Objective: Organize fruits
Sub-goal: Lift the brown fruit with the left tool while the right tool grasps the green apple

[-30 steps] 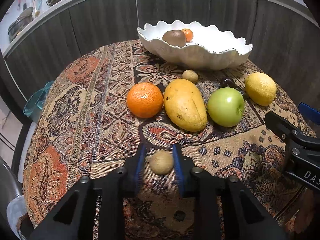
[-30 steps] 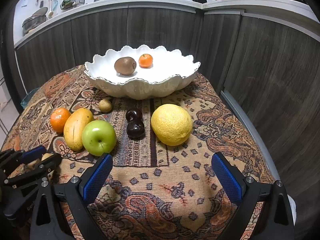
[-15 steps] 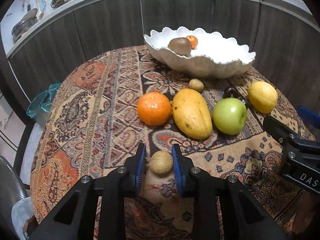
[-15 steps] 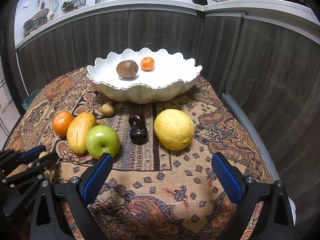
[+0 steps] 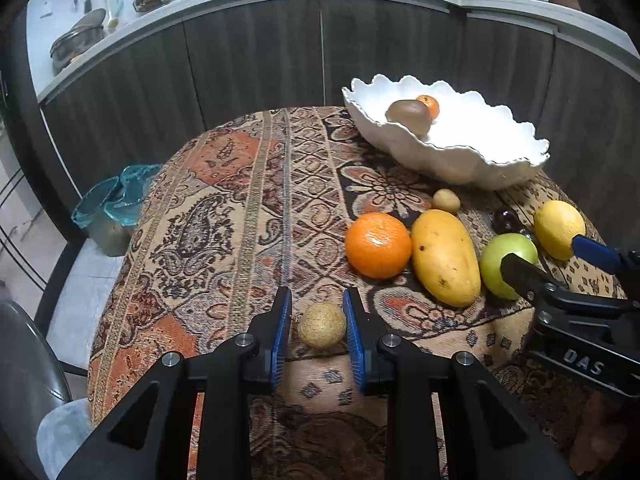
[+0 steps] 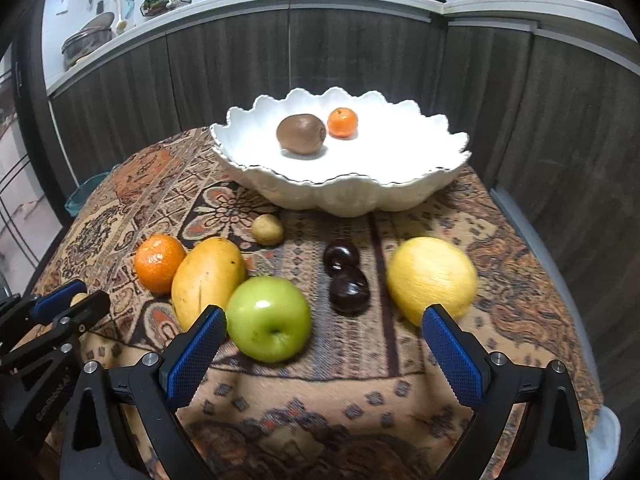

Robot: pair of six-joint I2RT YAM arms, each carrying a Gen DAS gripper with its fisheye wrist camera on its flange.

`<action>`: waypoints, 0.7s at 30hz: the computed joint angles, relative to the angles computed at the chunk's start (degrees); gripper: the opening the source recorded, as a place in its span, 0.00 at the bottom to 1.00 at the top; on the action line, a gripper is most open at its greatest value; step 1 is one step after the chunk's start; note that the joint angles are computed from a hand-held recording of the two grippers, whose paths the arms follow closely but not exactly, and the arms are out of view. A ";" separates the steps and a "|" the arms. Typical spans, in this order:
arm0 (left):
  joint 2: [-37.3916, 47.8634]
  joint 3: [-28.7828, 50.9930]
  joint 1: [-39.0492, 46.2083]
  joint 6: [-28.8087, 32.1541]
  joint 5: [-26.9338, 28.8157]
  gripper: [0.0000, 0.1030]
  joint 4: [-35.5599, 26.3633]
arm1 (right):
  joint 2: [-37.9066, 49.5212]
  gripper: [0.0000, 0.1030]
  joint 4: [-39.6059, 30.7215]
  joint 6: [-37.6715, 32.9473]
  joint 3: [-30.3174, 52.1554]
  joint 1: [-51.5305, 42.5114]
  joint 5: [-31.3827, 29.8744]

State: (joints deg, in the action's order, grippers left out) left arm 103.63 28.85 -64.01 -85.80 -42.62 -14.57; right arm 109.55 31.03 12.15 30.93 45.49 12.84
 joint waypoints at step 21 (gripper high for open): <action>-0.68 -0.80 0.63 0.99 0.17 0.26 1.42 | 4.19 0.48 -0.77 -0.13 3.25 -0.10 -6.21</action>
